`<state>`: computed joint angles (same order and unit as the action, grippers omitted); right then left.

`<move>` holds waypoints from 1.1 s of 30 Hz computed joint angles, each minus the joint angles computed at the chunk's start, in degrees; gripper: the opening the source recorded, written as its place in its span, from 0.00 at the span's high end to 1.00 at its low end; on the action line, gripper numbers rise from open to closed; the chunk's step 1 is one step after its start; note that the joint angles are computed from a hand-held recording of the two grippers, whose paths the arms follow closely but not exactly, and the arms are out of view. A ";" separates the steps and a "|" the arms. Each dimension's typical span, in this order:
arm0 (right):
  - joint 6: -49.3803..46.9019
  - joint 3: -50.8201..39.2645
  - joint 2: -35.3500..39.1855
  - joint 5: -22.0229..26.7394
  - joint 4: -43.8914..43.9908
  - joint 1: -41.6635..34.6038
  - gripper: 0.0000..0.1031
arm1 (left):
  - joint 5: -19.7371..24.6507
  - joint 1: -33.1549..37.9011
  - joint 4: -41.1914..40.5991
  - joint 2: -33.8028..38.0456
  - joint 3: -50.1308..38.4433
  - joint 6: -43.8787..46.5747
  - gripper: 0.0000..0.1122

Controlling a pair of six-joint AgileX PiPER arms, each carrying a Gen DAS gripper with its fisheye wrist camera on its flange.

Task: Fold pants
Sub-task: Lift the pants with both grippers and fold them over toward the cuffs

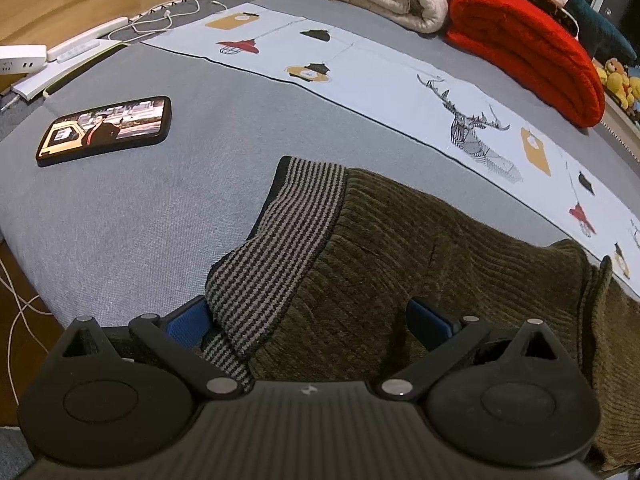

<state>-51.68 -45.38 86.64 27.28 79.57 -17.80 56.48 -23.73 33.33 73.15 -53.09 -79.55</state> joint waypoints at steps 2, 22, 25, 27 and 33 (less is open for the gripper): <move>-0.23 -0.16 0.10 0.42 -0.83 -0.01 0.03 | -0.62 0.74 -0.65 -0.18 0.25 0.59 0.08; 8.46 -3.71 -1.07 1.68 -11.90 3.41 0.69 | -8.85 10.36 -7.43 -7.71 7.64 9.86 0.08; 13.02 -3.71 -0.79 -1.25 -16.49 5.29 0.69 | -13.05 16.31 -15.02 -8.54 8.88 18.99 0.08; 16.61 -3.90 -1.23 -2.95 -18.82 6.69 0.69 | -12.88 18.90 -19.77 -9.77 8.75 24.25 0.08; 28.42 -9.49 -6.60 -5.32 -35.98 15.73 0.72 | -8.85 40.30 -41.53 -22.22 7.49 50.05 0.08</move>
<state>-23.26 -54.87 80.05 21.97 43.59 -2.07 47.63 16.57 -8.20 50.93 -45.60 -29.50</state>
